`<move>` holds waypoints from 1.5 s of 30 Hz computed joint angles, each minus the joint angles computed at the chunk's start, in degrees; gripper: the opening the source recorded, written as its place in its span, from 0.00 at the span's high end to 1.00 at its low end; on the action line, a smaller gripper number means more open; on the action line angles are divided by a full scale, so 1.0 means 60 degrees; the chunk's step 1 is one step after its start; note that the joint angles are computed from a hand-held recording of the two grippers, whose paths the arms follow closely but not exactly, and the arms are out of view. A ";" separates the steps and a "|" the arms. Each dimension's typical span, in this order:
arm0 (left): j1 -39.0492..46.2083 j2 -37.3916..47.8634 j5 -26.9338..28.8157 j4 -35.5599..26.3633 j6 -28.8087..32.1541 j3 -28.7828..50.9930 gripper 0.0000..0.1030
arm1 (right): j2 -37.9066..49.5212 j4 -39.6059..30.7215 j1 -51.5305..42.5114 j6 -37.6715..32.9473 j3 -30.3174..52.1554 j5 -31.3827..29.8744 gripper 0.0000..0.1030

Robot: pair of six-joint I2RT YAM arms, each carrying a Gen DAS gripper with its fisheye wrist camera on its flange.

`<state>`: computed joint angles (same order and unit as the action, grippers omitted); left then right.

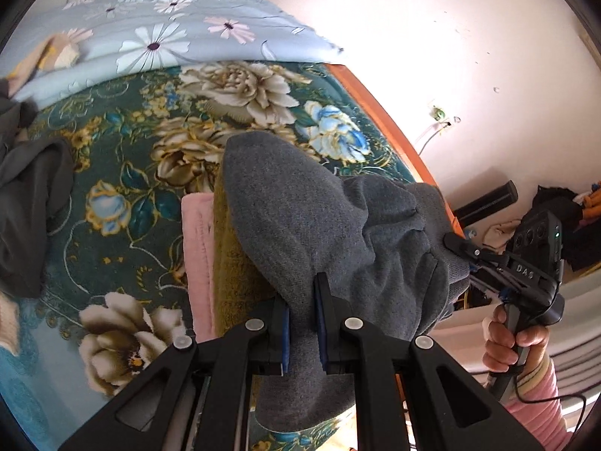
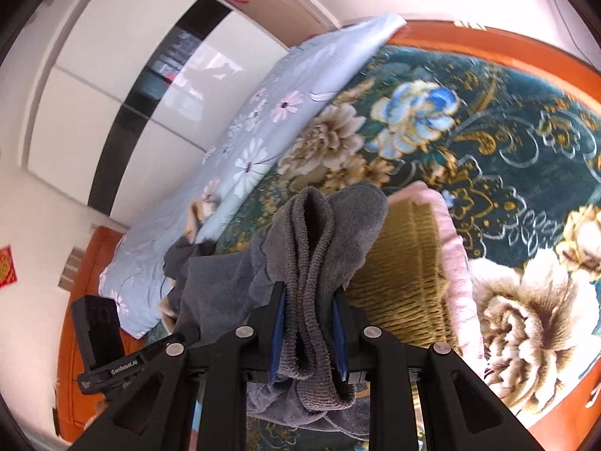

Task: Fold clothes
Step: 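Carry the folded sweatshirt with both grippers toward the pink and olive towel stack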

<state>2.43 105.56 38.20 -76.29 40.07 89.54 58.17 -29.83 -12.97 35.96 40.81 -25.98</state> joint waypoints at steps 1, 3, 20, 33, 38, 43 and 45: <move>-0.0028 0.0006 -0.0050 0.0328 -0.0200 -0.0244 0.89 | 0.0190 0.0163 -0.0051 0.0048 -0.0174 0.0027 0.76; -0.0078 0.0021 -0.0232 0.0964 -0.0539 -0.0699 0.89 | 0.0546 0.0442 -0.0055 0.0049 -0.0473 0.0173 0.76; 0.0209 0.0858 -0.0325 0.0738 0.0031 -0.0180 0.82 | 0.0835 0.0606 0.0052 0.0359 -0.0528 0.0504 0.69; 0.0325 0.0194 0.0855 -0.0041 0.0140 0.0551 0.70 | 0.1092 -0.1064 0.1391 -0.1133 0.2169 0.2718 0.57; -0.0531 0.0257 0.0166 0.1080 -0.0919 -0.0089 0.70 | 0.2611 -0.0514 0.1718 -0.1148 0.2193 0.2637 0.57; -0.1021 0.1151 -0.0187 0.1321 -0.1798 0.0429 0.70 | 0.3527 -0.0002 0.1652 -0.1072 0.1833 0.2872 0.57; -0.1139 0.1343 -0.0396 0.1345 -0.1967 0.0567 0.70 | 0.3643 0.0150 0.1519 -0.1131 0.1792 0.2723 0.57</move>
